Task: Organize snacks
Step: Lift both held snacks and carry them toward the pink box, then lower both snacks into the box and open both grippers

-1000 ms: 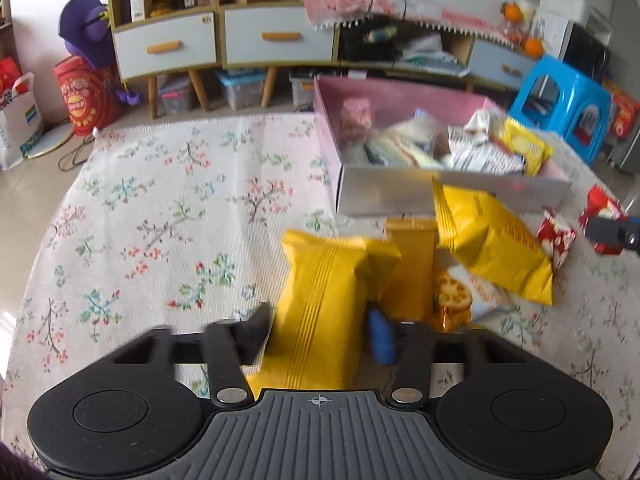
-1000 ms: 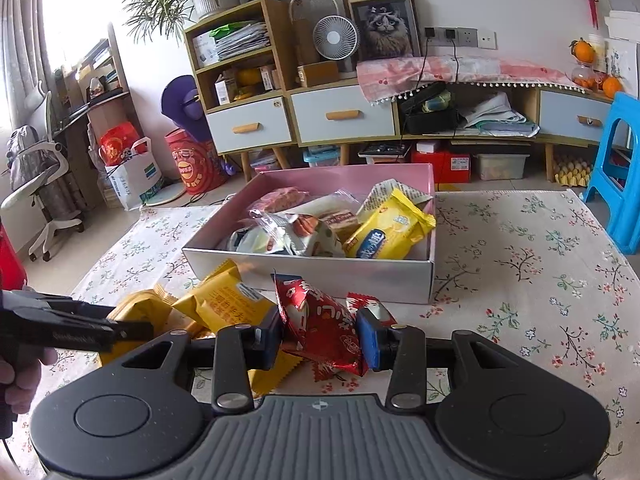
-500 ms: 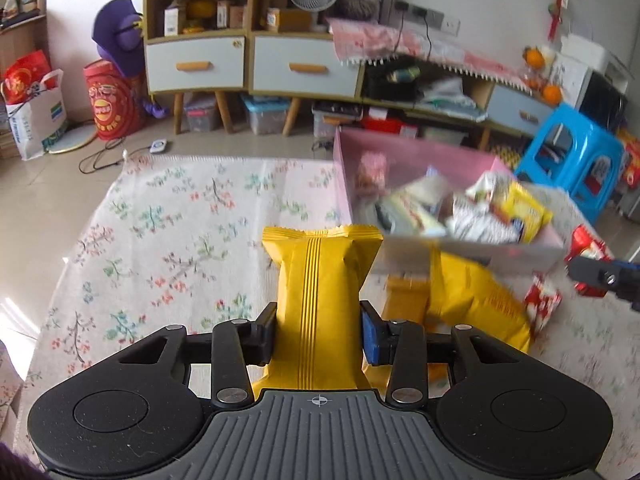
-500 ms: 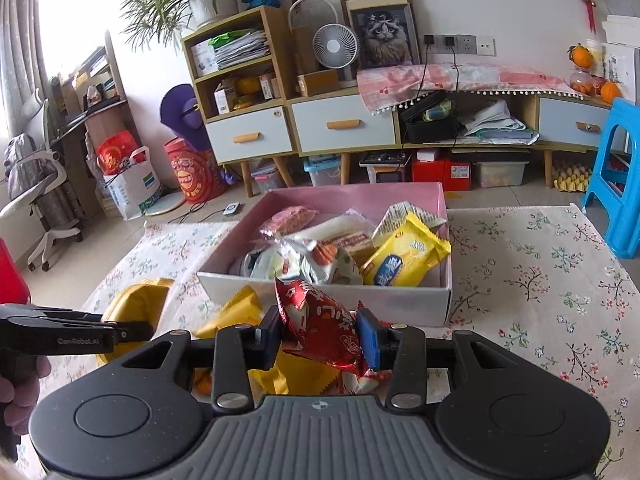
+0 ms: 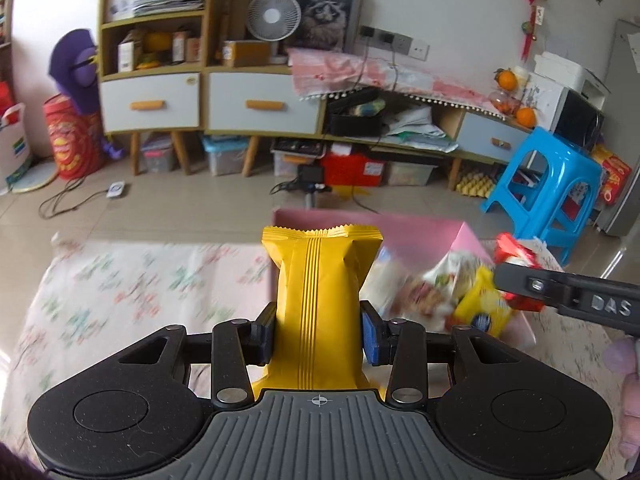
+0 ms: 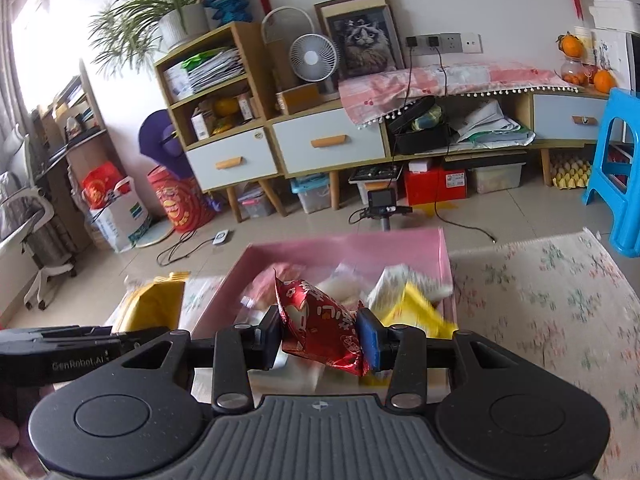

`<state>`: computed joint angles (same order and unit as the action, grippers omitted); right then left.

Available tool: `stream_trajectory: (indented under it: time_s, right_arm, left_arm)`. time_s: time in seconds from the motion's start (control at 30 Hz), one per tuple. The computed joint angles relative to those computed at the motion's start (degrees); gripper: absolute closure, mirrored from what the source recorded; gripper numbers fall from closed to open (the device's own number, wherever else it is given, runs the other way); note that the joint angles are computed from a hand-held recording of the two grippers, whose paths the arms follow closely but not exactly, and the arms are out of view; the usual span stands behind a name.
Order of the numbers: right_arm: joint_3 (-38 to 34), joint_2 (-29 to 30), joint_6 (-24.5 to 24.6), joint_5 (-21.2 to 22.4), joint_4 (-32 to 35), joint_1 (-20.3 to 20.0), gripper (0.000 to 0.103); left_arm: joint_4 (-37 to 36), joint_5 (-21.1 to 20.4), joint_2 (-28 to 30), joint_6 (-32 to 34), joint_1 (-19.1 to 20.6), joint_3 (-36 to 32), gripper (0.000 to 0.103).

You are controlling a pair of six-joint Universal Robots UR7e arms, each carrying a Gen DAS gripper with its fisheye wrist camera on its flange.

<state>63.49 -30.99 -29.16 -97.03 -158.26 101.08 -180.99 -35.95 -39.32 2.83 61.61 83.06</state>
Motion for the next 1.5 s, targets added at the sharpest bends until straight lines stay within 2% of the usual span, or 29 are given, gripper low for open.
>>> stream_trajectory:
  time_s: [0.27, 0.47, 0.6, 0.67, 0.77, 0.8, 0.87, 1.07, 1.4, 1.5]
  right_arm:
    - [-16.58, 9.8, 7.36, -0.53, 7.37, -0.47, 0.072]
    - [-21.59, 13.16, 8.78, -0.64, 8.52, -0.7, 0.07]
    - [-23.66, 14.37, 9.5, -1.14, 8.91, -0.72, 0.065]
    - [-23.45, 14.3, 9.56, -0.94, 8.19, -0.74, 0.062]
    - [-22.88, 13.88, 9.29, -0.81, 7.38, -0.64, 0.045]
    - [-22.91, 13.84, 8.84, -0.98, 7.27, -0.54, 0.042]
    - [-21.97, 13.23, 7.61, -1.39, 6.5, -0.29, 0.035]
    - [-19.01, 10.85, 5.68, -1.43, 5.85, 0.19, 0.027]
    - [-9.89, 4.68, 4.47, -3.04, 2.63, 0.93, 0.02]
    - [-6.9, 2.9, 3.49, -3.59, 1.22, 1.13, 0.014]
  left_arm:
    - [6.48, -3.84, 7.3, 0.48, 3.17, -13.05, 0.064]
    - [8.62, -4.88, 9.74, -1.09, 4.51, -17.04, 0.064]
    - [5.84, -6.02, 10.75, -0.1, 4.92, -18.06, 0.061]
    - [5.62, -6.32, 10.82, 0.36, 4.93, -18.27, 0.053]
    - [4.09, -6.73, 10.61, 1.21, 4.67, -17.77, 0.038]
    - [3.59, -6.48, 10.54, 1.61, 4.49, -17.57, 0.034]
    - [3.32, -6.13, 10.32, 2.22, 4.15, -17.26, 0.032]
    - [2.48, -5.0, 7.97, 2.8, 2.84, -13.36, 0.024]
    - [0.48, -1.55, 2.7, 2.22, 0.05, -4.12, 0.016]
    - [-0.13, -0.84, 1.11, 1.63, -0.77, -1.15, 0.014]
